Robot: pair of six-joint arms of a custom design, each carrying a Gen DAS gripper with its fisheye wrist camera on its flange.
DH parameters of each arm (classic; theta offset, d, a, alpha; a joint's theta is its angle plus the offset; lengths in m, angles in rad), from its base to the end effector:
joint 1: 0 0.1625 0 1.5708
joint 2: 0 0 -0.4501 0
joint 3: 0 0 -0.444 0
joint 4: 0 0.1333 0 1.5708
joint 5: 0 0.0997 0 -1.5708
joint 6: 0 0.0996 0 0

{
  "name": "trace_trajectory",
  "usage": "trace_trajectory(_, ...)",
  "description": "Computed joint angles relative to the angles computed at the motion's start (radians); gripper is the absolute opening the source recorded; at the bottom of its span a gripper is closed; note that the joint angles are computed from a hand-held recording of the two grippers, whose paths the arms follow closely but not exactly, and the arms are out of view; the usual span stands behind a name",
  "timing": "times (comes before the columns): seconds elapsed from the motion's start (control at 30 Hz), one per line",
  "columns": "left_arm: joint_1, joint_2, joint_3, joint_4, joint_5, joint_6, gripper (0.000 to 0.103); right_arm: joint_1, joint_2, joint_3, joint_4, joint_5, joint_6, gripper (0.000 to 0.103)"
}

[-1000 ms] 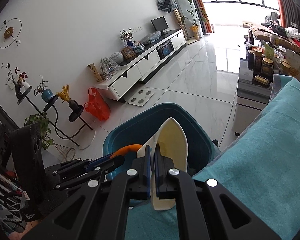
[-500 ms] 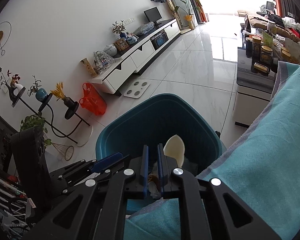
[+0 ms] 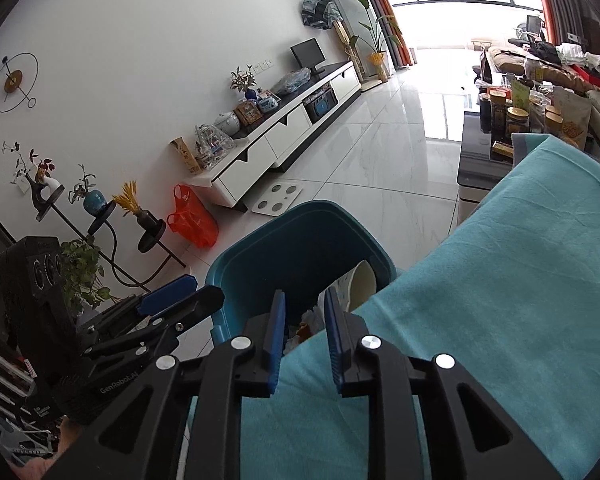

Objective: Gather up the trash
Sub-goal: 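Move the left tool to the green snack wrapper while the right tool approaches a gold foil bag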

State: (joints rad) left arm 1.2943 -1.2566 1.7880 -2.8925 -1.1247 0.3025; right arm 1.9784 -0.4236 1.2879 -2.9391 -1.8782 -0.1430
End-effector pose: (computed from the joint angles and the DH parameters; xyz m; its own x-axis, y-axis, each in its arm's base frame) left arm -0.0095 -0.6791 0.3732 -0.8511 0.1552 -0.5015 0.4668 0.6607 -0.5879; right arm 0.4244 -0.7227 -0.0252 -0.8740 -0.3557 0.3311 -0.4765 0.7610 -0.4402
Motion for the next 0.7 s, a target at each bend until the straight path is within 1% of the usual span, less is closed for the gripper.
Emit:
trace_trajectory(0.03, -0.009, -0.011, 0.016, -0.01, -0.014, 0.014, 0.065, 0.003, -0.019, 0.032, -0.029, -0.003, -0.01, 0.023)
trace_trajectory(0.07, -0.017, -0.021, 0.032, -0.018, -0.03, 0.029, 0.068, 0.005, -0.038, 0.065, -0.056, -0.008, -0.018, 0.026)
trace_trajectory(0.1, -0.027, -0.031, 0.049, -0.026, -0.041, 0.04, 0.073, 0.006, -0.061, 0.1, -0.085, -0.009, -0.027, 0.033)
trace_trajectory(0.13, -0.036, -0.041, 0.068, -0.032, -0.056, 0.048, 0.075, 0.008, -0.084, 0.141, -0.124, -0.016, -0.033, 0.039)
trace_trajectory(0.2, -0.055, -0.055, 0.099, -0.038, -0.099, 0.071, 0.079, 0.009, -0.125, 0.21, -0.185, -0.034, -0.042, 0.04)
trace_trajectory(0.3, -0.091, -0.063, 0.141, -0.032, -0.137, 0.095, 0.08, 0.008, -0.193, 0.319, -0.28, -0.058, -0.033, 0.04)
trace_trajectory(0.4, -0.126, -0.065, 0.175, -0.008, -0.178, 0.123, 0.08, 0.005, -0.253, 0.415, -0.371, -0.098, -0.02, 0.04)
trace_trajectory(0.53, -0.162, -0.055, 0.201, 0.038, -0.236, 0.139, 0.08, 0.002, -0.324, 0.545, -0.506, -0.169, 0.004, 0.041)
trace_trajectory(0.7, -0.206, -0.03, 0.219, 0.118, -0.3, 0.162, 0.08, -0.001, -0.389, 0.666, -0.621, -0.296, 0.046, 0.041)
